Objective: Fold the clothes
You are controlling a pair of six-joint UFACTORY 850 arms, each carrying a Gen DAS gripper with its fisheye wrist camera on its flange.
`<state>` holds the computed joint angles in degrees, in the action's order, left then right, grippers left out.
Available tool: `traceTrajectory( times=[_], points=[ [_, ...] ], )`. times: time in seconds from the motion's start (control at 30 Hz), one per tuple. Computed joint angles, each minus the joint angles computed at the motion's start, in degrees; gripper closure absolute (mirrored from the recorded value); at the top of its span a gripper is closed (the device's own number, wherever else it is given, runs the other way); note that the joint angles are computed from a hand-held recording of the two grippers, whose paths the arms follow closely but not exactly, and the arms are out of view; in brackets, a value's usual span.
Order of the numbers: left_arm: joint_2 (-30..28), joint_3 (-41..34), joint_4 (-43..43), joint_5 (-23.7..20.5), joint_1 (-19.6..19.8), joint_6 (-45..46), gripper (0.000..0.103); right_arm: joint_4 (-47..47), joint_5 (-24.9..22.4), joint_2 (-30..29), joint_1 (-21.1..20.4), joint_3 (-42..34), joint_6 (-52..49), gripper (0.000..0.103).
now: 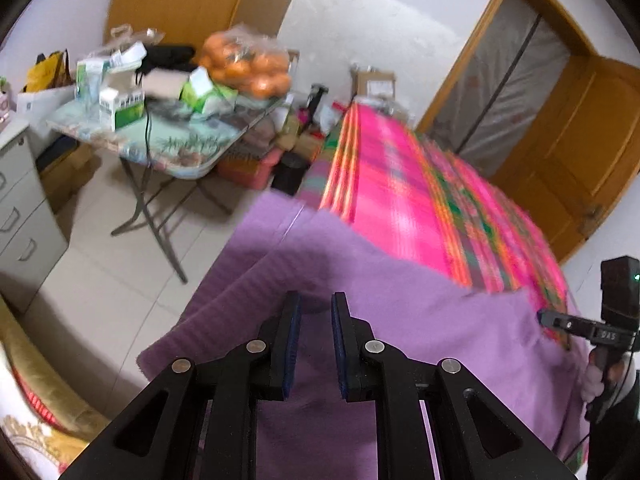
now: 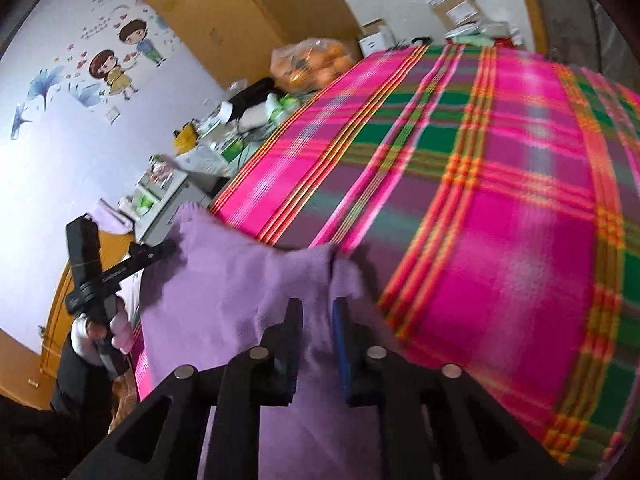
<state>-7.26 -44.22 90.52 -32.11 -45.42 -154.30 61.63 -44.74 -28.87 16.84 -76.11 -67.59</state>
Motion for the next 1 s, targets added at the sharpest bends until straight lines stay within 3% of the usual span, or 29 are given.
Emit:
traceTrajectory(
  times=[0.03, 0.1, 0.13, 0.27, 0.4, 0.6, 0.73, 0.8, 1.0],
  points=[
    [-0.03, 0.34, 0.93, -0.35, -0.17, 0.00, 0.088, -0.88, 1.04, -0.19, 0.31, -0.07, 0.81, 0.086],
    [-0.28, -0.66, -2.92, -0.49, -0.31, 4.59, 0.088, -3.30, 4.28, -0.40, 0.81, -0.28, 3.59, 0.100],
    [-0.34, -1.38, -5.55, -0.52, -0.26, 7.22, 0.088, -3.83, 4.93, -0.48, 0.72, -0.50, 5.06, 0.100],
    [-1.30, -4.56, -7.15, -1.54, 0.06, 12.58, 0.088, 0.39, 3.27, 0.53, -0.09, -0.35, 3.08, 0.089],
    [-4.16, -8.70, -12.01, -1.44, 2.77, 20.96, 0.087, 0.59, 0.98, 0.14, 0.49, -1.03, 3.91, 0.078],
    [-4.63, -9.29, -14.66, 1.14, 5.80, 27.17, 0.075, 0.35, 0.55, -1.45, 0.58, -2.26, 6.40, 0.078],
    [-6.52, -10.70, -17.90, 2.39, 6.49, 33.35, 0.073, 0.00, 0.61, -1.82, 0.23, -2.42, 6.99, 0.078],
    [-7.25, -11.27, -18.07, 0.94, 6.02, 34.82, 0.073, -0.24, 0.72, -1.78, 0.19, -2.32, 7.37, 0.078],
    [-8.04, -11.97, -18.46, -4.24, 4.73, 34.71, 0.093, 0.27, 0.90, -2.06, 0.60, -2.58, 8.29, 0.078]
  ],
)
